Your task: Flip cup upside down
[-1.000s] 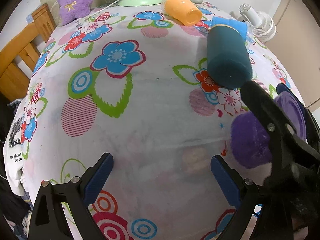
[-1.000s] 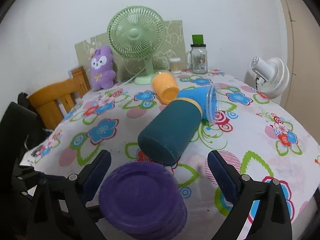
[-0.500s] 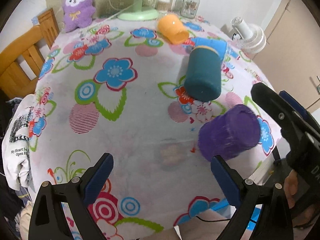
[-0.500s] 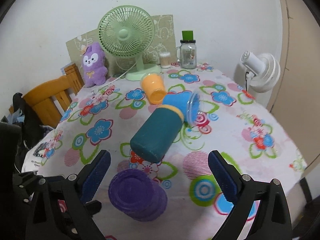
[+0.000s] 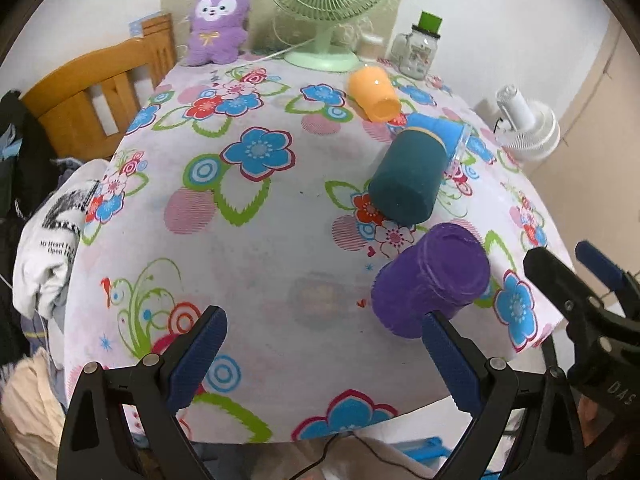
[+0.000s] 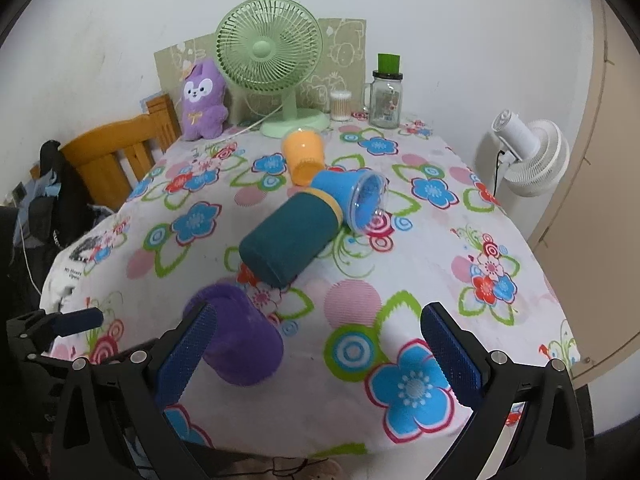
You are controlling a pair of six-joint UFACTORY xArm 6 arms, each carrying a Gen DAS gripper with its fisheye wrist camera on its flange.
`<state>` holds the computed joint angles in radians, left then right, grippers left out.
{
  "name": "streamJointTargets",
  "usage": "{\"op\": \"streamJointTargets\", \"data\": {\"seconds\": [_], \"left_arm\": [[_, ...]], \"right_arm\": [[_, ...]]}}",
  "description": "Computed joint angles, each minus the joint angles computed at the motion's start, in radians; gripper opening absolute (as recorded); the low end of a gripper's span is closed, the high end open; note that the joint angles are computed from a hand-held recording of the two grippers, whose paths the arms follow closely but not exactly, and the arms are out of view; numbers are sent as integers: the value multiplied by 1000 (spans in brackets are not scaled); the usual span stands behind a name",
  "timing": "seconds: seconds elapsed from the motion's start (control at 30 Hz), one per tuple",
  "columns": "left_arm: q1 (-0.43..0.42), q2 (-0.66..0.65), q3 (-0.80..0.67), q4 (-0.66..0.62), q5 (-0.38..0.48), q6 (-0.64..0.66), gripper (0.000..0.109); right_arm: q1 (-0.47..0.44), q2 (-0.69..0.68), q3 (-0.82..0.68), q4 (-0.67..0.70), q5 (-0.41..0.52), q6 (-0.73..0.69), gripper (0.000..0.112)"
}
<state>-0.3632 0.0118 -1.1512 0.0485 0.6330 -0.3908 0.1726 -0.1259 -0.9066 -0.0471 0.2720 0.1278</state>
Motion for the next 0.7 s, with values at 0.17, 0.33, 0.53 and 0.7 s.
{"op": "streamJointTargets", "data": {"seconds": [0.17,0.33,0.53,0.7], "left_arm": [[-14,-26,49,54,-38,-82,99],[-30,-48,75,127,-54,-161,99],[-43,-57,87,160,-83,-205,99],[-57,-53,86,186,-102,-235,99]], "right_arm": [[-16,-20,43,23,-24,-38,103],[-30,-36,75,51,-46,-85,103],[-48,-47,92,64,-58,-111,103],[-61,-46,102,80,-76,-138,103]]}}
